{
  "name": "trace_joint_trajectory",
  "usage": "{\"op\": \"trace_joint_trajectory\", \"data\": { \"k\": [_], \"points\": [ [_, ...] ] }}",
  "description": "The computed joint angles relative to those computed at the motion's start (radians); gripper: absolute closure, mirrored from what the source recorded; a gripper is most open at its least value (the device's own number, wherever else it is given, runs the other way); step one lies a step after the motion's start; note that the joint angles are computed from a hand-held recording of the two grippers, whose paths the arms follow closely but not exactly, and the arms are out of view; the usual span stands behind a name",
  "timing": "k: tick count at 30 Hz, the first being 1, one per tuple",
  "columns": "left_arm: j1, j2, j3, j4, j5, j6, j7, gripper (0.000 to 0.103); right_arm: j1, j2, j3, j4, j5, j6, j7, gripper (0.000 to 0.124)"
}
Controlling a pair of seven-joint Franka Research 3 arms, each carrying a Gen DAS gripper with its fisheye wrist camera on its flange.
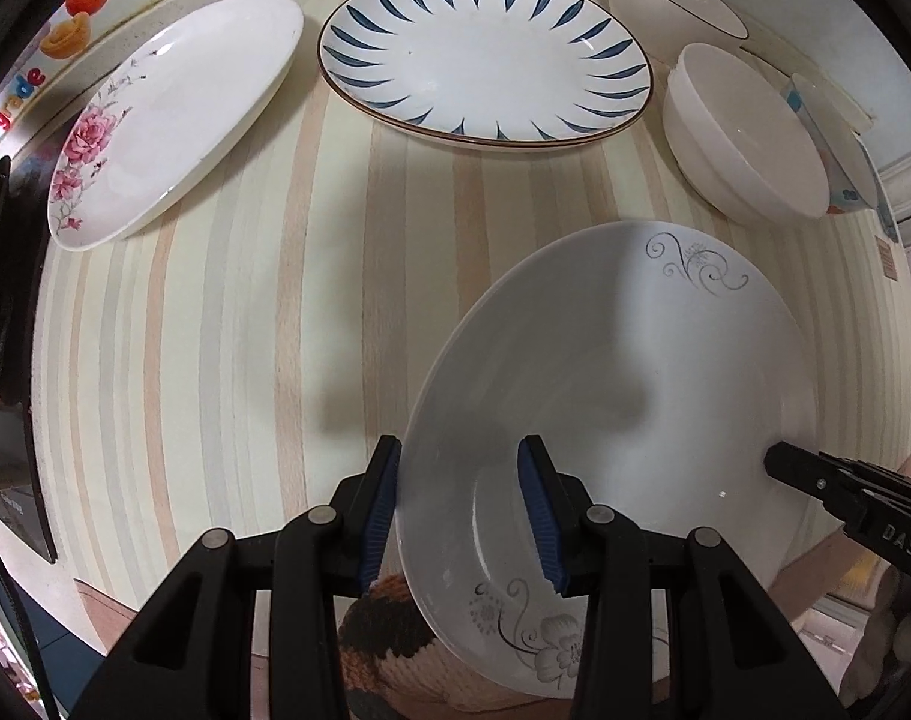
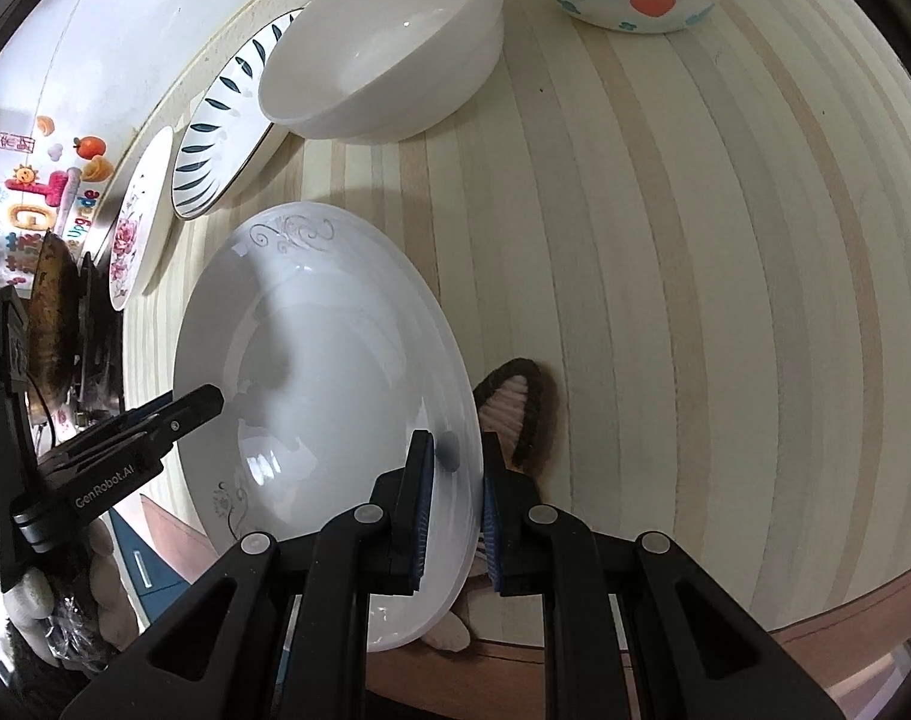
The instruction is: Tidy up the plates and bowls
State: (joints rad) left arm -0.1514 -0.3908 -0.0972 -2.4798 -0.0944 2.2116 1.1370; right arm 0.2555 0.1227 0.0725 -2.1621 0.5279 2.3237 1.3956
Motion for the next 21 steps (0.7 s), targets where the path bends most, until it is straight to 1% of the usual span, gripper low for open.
{"op": "trace_joint_trajectory", "data": {
  "k": [2,3,7,10,13,14,15,16,17,19,21],
  "points": [
    [-0.006,-0.053,0.015,-0.022,-0.036,-0.010,0.009,0.066,0.000,0.005,-0.001,0.010,-0.006,-0.020,0.013,0.107],
    [0.003,-0.074,0.037,-0.040,-0.037,-0.008,0.035,0.066,-0.002,0.003,-0.003,0.013,-0.008,-0.033,0.022,0.107],
    [0.032,-0.157,0.049,-0.049,-0.015,-0.027,0.027,0.065,-0.008,-0.052,-0.015,-0.002,-0.035,-0.038,0.077,0.107],
    [0.067,-0.223,0.073,-0.056,0.015,-0.032,0.029,0.065,-0.003,-0.096,-0.012,0.002,-0.057,-0.036,0.130,0.107],
    [0.122,-0.243,0.114,-0.052,0.067,-0.022,0.061,0.065,0.016,-0.107,0.004,0.045,-0.027,-0.046,0.145,0.106],
    [0.147,-0.241,0.128,-0.050,0.083,-0.017,0.069,0.065,0.029,-0.095,0.014,0.078,-0.017,-0.050,0.141,0.100],
    [0.160,-0.212,0.134,-0.036,0.086,-0.001,0.071,0.065,0.043,-0.075,0.026,0.118,-0.012,-0.051,0.135,0.096],
    [0.178,-0.197,0.149,-0.034,0.090,0.014,0.079,0.065,0.056,-0.053,0.035,0.154,-0.007,-0.050,0.127,0.089],
    [0.204,-0.179,0.166,-0.028,0.094,0.027,0.085,0.065,0.071,-0.017,0.047,0.206,0.001,-0.047,0.114,0.087],
    [0.240,-0.160,0.184,-0.022,0.091,0.041,0.090,0.065,0.101,0.072,0.065,0.329,-0.007,-0.054,0.116,0.087],
    [0.276,-0.108,0.210,-0.001,0.077,0.061,0.102,0.065,0.130,0.171,0.079,0.461,-0.032,-0.057,0.118,0.087]
  ]
}}
